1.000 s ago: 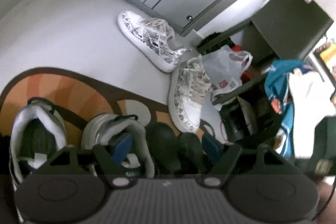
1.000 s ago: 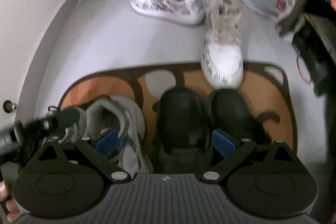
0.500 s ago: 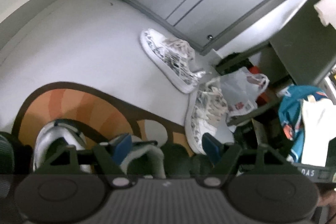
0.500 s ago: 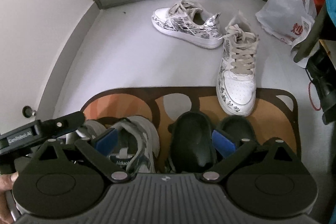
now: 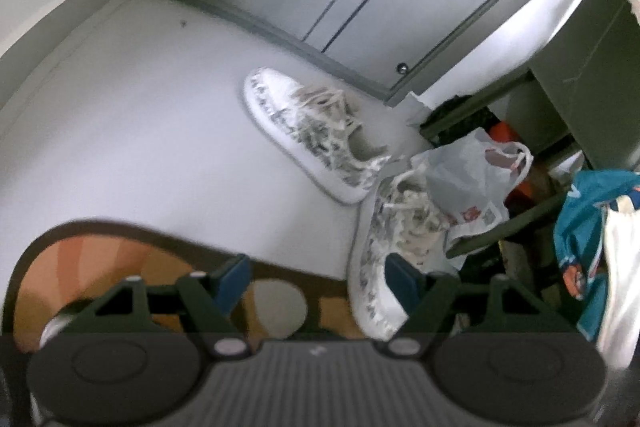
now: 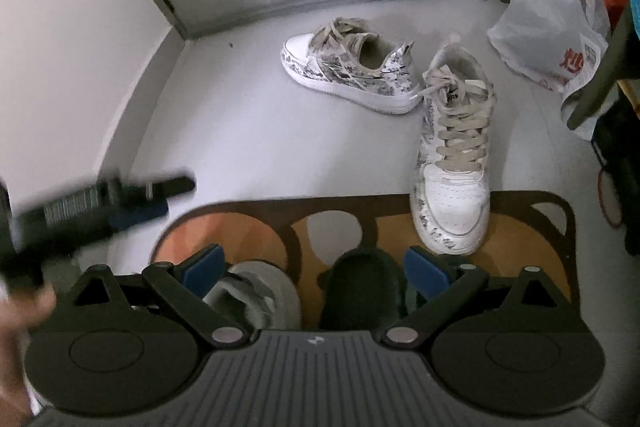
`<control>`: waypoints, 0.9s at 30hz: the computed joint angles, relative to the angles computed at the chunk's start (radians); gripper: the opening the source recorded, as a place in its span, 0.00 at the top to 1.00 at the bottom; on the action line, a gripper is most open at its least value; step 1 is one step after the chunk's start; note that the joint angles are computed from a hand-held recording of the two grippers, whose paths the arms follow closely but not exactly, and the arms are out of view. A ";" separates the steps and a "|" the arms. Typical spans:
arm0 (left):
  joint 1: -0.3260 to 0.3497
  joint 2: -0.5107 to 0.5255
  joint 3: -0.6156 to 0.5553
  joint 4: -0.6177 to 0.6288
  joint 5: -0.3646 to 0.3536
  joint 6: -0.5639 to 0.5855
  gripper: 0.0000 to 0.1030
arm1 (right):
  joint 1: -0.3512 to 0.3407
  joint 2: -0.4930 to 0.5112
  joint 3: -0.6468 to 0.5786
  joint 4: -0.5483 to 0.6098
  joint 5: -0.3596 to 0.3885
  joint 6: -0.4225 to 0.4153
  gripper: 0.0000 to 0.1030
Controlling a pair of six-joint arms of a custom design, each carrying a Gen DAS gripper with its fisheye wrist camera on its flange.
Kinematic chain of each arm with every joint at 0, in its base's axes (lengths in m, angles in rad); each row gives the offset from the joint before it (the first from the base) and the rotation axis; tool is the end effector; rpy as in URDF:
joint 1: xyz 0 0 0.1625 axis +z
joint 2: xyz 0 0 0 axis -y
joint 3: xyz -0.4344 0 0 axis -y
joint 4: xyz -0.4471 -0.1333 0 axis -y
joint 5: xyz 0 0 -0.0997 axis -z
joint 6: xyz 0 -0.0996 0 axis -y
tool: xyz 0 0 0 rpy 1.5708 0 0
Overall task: Organize scattered shoes
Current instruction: 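Raise both tools off the mat toward the white sneakers on the floor, then reach the left tool to the plain white sneaker and grasp its collar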
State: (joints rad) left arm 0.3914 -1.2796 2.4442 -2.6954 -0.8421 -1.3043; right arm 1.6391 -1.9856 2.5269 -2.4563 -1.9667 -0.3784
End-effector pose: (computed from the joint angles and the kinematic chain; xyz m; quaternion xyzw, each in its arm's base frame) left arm -0.2918 -0.3364 0.0897 -0.0512 0.9328 -0.3311 0.1328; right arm 0.1174 -0.3257 0.2768 0.1811 -0.9495 0.1360 0.2174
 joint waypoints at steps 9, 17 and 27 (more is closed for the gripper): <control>0.048 0.083 -0.162 0.142 -0.050 0.086 0.26 | -0.060 0.011 0.024 -0.137 0.011 -0.044 0.04; 0.090 0.131 -0.236 0.178 -0.051 0.142 0.26 | -0.103 0.029 0.053 -0.225 0.047 -0.115 0.04; 0.157 0.279 -0.348 0.014 -0.117 0.350 0.26 | -0.193 0.027 0.056 -0.351 0.061 -0.178 0.04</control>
